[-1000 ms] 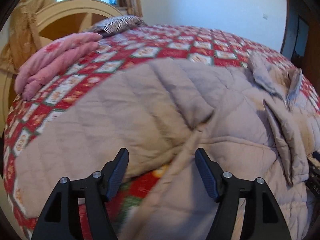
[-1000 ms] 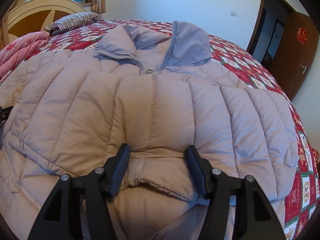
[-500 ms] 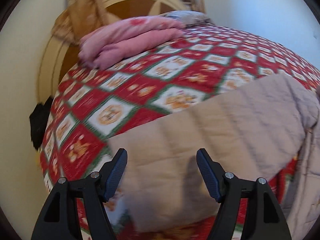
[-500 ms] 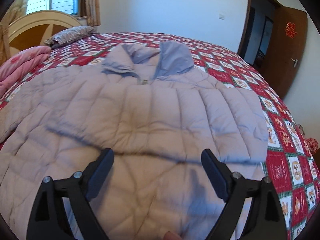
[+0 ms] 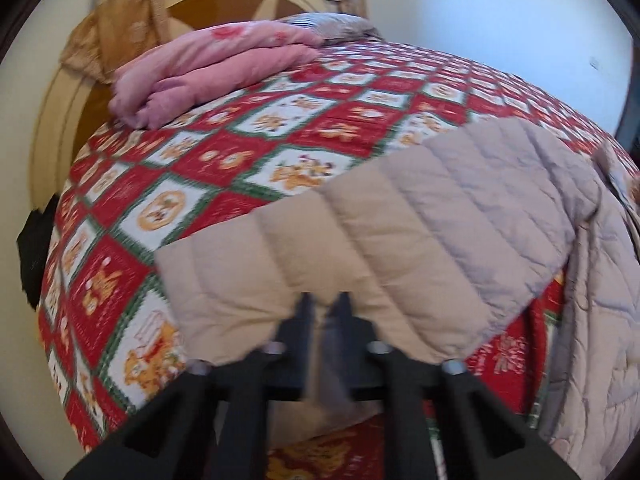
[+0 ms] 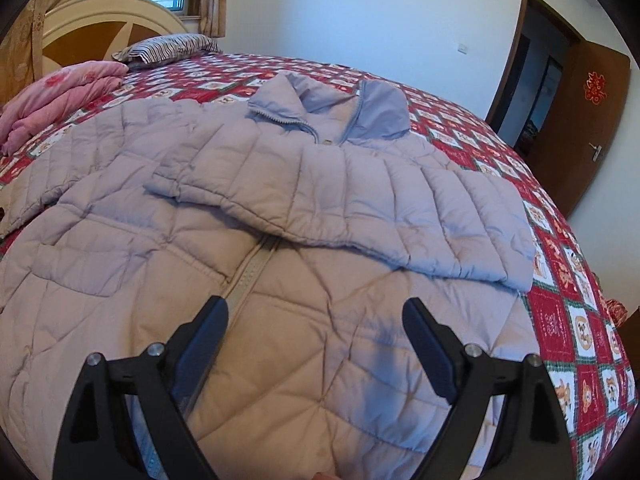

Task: Fold large clothes
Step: 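Grasp the other jacket sleeve with the left gripper and lift it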

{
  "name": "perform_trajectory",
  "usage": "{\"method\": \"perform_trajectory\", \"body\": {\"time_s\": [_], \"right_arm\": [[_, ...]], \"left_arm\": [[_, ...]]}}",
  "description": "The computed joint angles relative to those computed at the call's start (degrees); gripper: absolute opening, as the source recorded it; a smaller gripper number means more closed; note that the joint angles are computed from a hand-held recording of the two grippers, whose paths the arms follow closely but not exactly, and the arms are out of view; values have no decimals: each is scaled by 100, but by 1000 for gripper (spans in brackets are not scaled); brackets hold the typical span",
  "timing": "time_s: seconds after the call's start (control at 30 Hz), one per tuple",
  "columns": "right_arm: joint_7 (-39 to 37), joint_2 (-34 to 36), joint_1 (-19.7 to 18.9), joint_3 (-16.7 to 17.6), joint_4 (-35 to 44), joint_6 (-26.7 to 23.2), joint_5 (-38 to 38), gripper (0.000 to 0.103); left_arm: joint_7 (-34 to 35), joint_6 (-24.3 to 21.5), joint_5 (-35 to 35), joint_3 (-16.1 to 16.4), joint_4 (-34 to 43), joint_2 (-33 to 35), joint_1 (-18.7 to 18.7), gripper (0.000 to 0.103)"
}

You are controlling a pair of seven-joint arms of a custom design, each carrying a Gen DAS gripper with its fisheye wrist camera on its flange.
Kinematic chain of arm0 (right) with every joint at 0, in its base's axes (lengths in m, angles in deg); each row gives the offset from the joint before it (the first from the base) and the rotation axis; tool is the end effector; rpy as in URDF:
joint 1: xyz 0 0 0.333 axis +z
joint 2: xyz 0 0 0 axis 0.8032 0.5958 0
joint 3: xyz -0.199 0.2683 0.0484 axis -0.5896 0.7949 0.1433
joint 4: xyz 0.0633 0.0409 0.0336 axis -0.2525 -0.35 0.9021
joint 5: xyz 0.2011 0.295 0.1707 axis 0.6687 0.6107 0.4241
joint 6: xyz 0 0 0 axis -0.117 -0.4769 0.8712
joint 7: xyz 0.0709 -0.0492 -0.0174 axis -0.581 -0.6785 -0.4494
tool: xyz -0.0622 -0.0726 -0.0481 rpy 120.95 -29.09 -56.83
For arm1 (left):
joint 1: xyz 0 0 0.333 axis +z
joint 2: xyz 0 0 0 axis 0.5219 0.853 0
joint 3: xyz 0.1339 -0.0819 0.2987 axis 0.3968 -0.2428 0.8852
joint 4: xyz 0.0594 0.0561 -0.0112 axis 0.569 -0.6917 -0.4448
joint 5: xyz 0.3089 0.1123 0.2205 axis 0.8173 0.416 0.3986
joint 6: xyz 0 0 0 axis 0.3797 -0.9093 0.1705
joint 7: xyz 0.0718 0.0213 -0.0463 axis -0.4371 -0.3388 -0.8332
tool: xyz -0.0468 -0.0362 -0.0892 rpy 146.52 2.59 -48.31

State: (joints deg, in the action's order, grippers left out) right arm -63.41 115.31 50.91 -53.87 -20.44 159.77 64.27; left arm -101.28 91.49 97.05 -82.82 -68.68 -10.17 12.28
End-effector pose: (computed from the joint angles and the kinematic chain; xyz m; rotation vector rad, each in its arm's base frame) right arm 0.6868 0.0369 0.2747 -2.2140 0.9629 -0.5647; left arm 0.5021 -0.2427 0.2653 -2.3269 0.7541 -0.1995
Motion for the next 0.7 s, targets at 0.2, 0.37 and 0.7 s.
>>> {"method": "perform_trajectory", "body": {"time_s": [0.2,0.37,0.7], "right_arm": [[52,-51,-78,-7,-31,-139,114,91],[-175,-82,-157,2,18,-212,497,91],[48,-183,-135,-175,19,-501,522,91]], "left_arm": [[268,-1038,167,-73,458,-4,-324,0],[645,-1864,721,-168,1010,-75,-625,0],[-422,-1196,447,-157,503,-455,-379,1]]}}
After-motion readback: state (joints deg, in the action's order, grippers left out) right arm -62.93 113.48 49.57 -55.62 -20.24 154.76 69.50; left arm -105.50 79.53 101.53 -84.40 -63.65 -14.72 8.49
